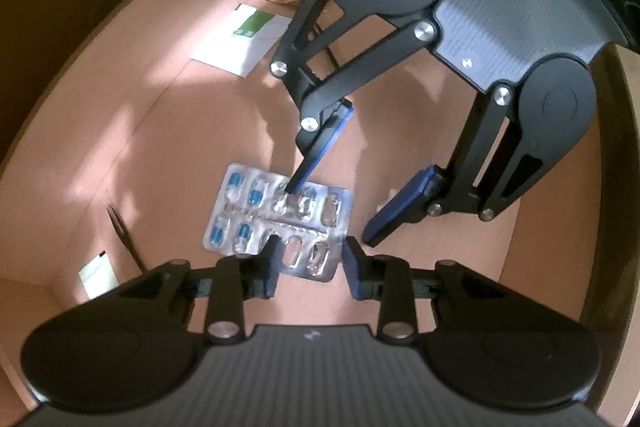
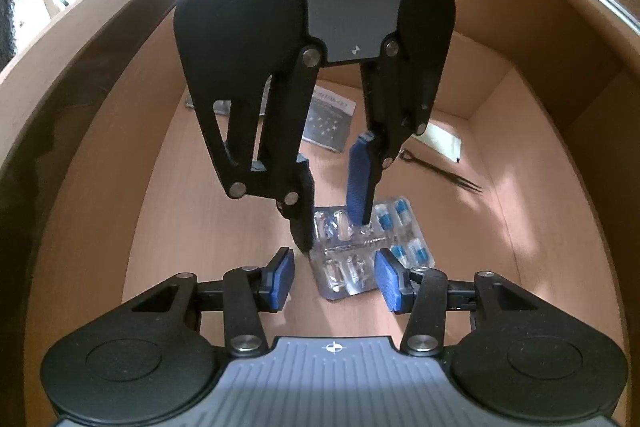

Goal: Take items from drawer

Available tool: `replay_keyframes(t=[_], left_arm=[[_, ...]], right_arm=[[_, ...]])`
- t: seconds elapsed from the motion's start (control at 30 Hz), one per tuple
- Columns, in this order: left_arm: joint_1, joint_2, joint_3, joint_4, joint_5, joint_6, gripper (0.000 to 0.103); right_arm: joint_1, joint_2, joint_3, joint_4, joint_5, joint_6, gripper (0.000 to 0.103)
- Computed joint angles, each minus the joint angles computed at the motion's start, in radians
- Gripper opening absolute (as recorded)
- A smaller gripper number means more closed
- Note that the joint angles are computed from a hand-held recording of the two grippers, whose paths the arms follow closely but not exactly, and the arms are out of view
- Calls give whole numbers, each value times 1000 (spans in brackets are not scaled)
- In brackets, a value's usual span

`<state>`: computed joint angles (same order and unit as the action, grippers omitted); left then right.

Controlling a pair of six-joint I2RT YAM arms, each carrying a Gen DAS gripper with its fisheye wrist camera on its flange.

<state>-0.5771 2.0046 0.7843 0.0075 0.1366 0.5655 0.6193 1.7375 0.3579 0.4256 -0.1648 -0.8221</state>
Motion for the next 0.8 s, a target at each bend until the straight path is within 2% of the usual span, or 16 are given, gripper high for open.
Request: replay_keyframes(t=[0.03, 0.17, 0.27, 0.33, 0.4, 0.5, 0.57, 0.67, 0.73, 0.8], left_arm=[[-3, -4, 0, -2, 1, -3, 17], [-8, -24, 5, -35, 13, -27, 17], [-13, -42, -1, -42, 0, -7, 15], [-14, -60, -6, -49, -9, -1, 15], [-14, -77, -10, -57, -10, 1, 10], [-20, -96, -13, -68, -17, 16, 10], [-27, -99, -11, -95, -35, 72, 10], [-29, -89, 6, -140, -58, 92, 14], [-28, -82, 3, -130, -75, 106, 19], [-23, -73, 3, -121, -85, 141, 31]], right_arm=[[-1, -7, 1, -11, -4, 1, 44], [4, -56, -20, -38, -1, 10, 44], [6, -66, -26, -40, -1, 16, 44], [-7, 35, 14, 24, -6, 4, 44], [-10, 48, 18, 38, -9, 5, 44], [-6, 50, 9, 58, -10, -1, 44], [1, 60, 5, 78, -3, -15, 45], [14, 75, 9, 86, 4, -9, 46], [17, 85, 15, 88, 6, 0, 46], [13, 94, 18, 91, 3, 7, 46]])
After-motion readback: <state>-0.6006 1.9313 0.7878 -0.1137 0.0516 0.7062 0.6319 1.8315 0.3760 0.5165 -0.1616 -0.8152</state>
